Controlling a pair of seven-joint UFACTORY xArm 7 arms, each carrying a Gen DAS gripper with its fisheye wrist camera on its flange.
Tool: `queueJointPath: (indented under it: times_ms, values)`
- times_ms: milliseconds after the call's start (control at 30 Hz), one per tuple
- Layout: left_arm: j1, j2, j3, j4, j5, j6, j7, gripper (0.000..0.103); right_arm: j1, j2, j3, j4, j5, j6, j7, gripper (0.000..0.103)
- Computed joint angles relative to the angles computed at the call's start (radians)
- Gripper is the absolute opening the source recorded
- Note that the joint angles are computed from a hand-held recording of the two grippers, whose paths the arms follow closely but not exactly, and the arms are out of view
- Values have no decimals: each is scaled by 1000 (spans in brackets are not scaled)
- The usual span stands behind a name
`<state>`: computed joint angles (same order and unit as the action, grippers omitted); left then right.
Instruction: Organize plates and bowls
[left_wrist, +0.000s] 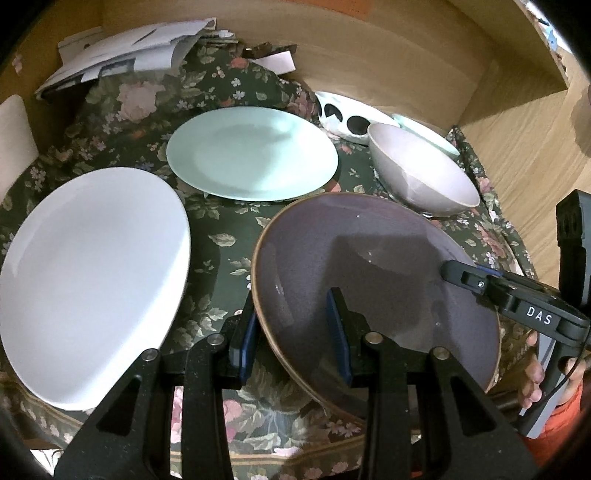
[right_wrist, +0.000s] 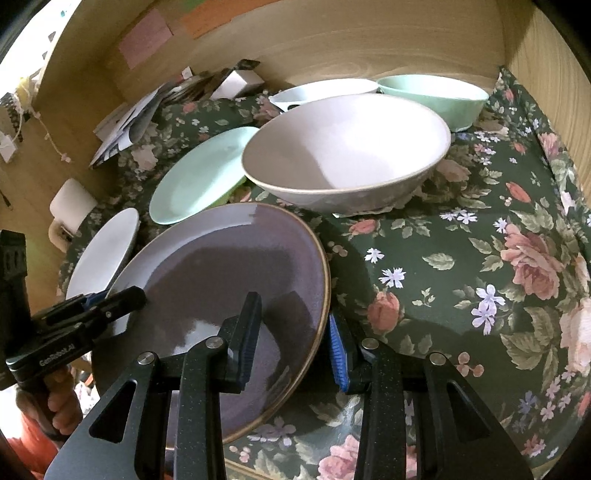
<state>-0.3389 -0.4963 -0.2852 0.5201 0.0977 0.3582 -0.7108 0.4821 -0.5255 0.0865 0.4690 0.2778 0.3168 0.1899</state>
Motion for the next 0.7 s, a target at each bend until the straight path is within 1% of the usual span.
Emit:
queueJointPath:
  times_ms: [100, 300, 467, 600, 700]
  values:
    - [13, 17, -8, 5, 14, -8, -7, 35, -9, 9, 9, 4, -11, -1, 7, 31]
    - [11, 41, 6, 8, 16, -26, 3, 35, -4, 22, 0, 8, -5, -9, 3, 31]
    - [6, 48, 14, 9, 10, -31, 15, 35, -21, 23, 18, 8, -25, -6, 20, 32]
    - [19, 44, 1, 13, 26, -16, 12, 35, -55, 26, 54, 18, -67, 5, 63, 32]
    - [20, 39, 1, 13, 31, -6, 10, 37, -104, 10, 99, 22, -138, 28, 113, 34]
